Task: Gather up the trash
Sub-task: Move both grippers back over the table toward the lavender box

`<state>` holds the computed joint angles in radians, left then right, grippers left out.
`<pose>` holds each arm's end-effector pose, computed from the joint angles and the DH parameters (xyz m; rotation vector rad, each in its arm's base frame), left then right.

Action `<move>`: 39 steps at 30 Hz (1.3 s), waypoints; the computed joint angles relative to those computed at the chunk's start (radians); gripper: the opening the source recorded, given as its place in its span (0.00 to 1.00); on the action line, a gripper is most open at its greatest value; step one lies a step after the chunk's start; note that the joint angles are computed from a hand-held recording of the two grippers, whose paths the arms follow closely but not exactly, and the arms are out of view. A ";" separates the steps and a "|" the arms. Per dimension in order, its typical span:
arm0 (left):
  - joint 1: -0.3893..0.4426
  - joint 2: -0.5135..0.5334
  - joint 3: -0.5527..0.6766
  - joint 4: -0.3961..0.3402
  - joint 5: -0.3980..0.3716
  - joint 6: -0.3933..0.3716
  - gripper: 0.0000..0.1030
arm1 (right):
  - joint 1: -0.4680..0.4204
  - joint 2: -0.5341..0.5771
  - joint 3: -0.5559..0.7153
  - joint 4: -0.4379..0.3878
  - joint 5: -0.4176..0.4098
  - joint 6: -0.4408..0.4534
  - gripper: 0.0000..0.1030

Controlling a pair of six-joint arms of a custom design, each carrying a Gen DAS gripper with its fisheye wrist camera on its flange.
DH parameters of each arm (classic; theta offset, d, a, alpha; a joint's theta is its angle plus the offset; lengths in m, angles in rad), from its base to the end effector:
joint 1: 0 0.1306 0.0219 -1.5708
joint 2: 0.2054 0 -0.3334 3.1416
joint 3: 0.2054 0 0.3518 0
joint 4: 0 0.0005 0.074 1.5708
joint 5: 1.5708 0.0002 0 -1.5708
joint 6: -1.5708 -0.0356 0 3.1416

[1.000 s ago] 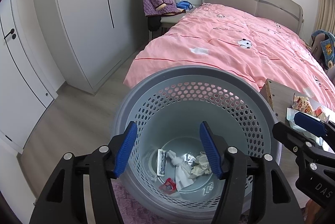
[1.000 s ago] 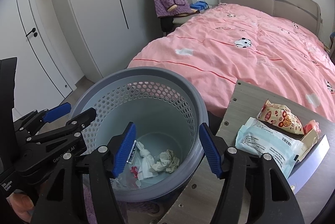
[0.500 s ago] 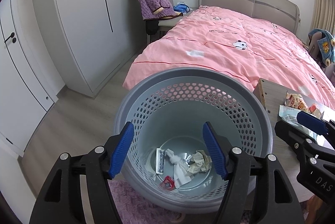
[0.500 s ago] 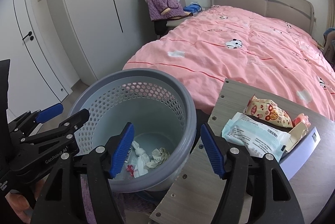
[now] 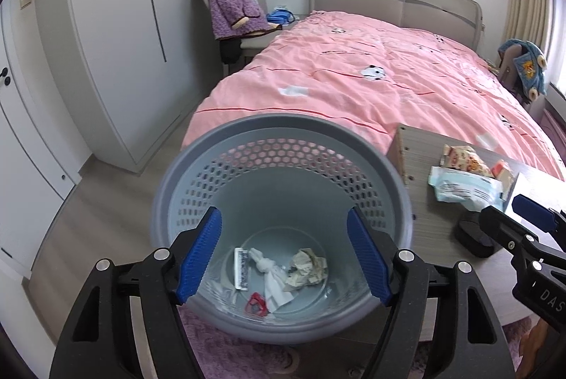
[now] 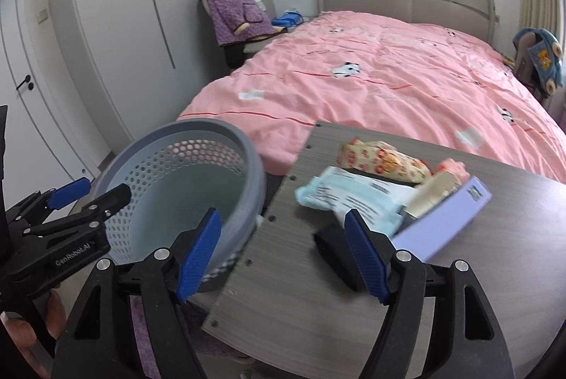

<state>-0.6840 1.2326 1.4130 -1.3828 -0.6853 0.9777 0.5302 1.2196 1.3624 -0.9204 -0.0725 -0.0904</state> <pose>0.2931 -0.2106 0.4294 -0.5061 2.3378 0.2456 0.3437 0.2039 0.4336 -0.5542 2.3140 0.3864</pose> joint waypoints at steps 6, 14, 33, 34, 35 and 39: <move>-0.034 0.039 0.024 0.030 0.023 -0.007 0.68 | -0.082 -0.054 -0.055 -0.007 0.023 -0.001 0.72; -0.073 0.103 0.078 0.046 0.035 -0.032 0.68 | -0.169 -0.074 -0.102 -0.019 0.025 -0.011 0.72; -0.100 0.176 0.140 0.030 0.049 -0.060 0.68 | -0.152 0.016 -0.085 0.017 0.059 -0.035 0.77; -0.100 0.179 0.142 0.031 0.051 -0.061 0.68 | -0.155 0.017 -0.086 0.018 0.055 -0.035 0.77; -0.100 0.181 0.143 0.031 0.052 -0.062 0.68 | -0.159 0.016 -0.089 0.020 0.049 -0.037 0.77; -0.103 0.193 0.154 0.029 0.056 -0.067 0.68 | -0.173 0.010 -0.093 0.017 0.047 -0.033 0.78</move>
